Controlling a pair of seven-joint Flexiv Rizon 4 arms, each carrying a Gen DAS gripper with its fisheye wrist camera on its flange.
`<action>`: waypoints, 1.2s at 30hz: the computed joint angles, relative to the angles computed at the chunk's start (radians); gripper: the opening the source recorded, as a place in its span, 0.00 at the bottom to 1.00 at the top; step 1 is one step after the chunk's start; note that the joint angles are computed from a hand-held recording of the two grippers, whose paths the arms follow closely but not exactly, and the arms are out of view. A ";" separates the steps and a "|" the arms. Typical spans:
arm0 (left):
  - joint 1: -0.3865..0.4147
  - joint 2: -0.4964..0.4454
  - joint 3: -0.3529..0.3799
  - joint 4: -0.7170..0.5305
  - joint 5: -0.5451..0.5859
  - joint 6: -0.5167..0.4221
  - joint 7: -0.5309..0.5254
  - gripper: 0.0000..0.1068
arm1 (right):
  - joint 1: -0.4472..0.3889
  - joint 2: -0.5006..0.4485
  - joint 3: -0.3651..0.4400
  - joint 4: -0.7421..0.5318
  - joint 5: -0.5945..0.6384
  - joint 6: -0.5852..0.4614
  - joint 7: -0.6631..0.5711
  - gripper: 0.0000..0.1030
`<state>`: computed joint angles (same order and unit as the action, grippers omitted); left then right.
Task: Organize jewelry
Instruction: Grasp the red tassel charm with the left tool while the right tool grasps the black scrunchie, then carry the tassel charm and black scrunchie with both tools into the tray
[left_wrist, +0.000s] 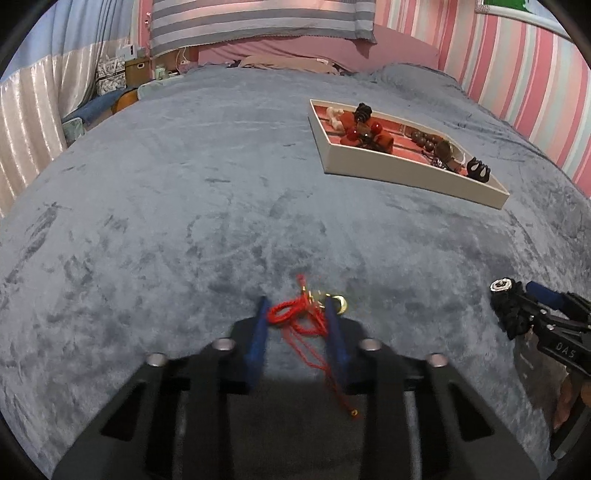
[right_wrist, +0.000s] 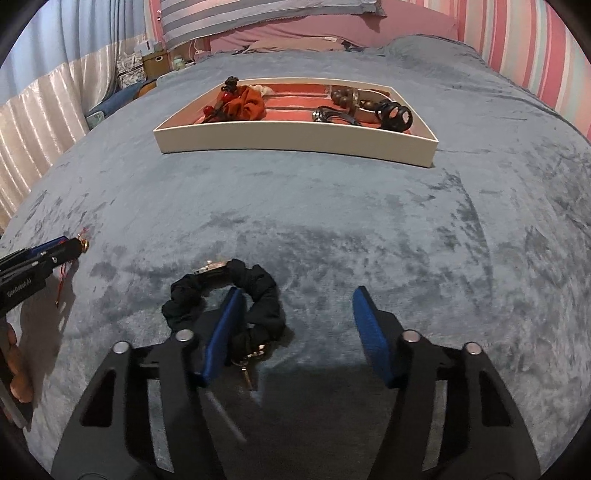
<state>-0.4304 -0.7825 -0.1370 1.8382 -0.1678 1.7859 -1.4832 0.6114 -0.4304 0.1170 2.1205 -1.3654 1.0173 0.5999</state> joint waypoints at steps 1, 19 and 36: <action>0.012 0.001 -0.015 0.004 0.005 0.001 0.002 0.13 | 0.001 -0.002 -0.001 -0.003 -0.006 0.003 -0.002 0.46; 0.004 0.032 -0.024 0.029 0.027 0.062 0.010 0.07 | -0.040 0.032 0.002 0.019 -0.181 0.022 0.137 0.10; -0.168 -0.002 0.070 -0.257 -0.041 -0.029 0.055 0.07 | -0.194 0.176 0.018 0.035 -0.287 0.001 0.119 0.10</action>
<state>-0.5983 -0.7845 -0.0674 1.5815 -0.2090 1.7571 -1.4278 0.4173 -0.2546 0.1345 2.1554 -1.6521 1.0183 0.7188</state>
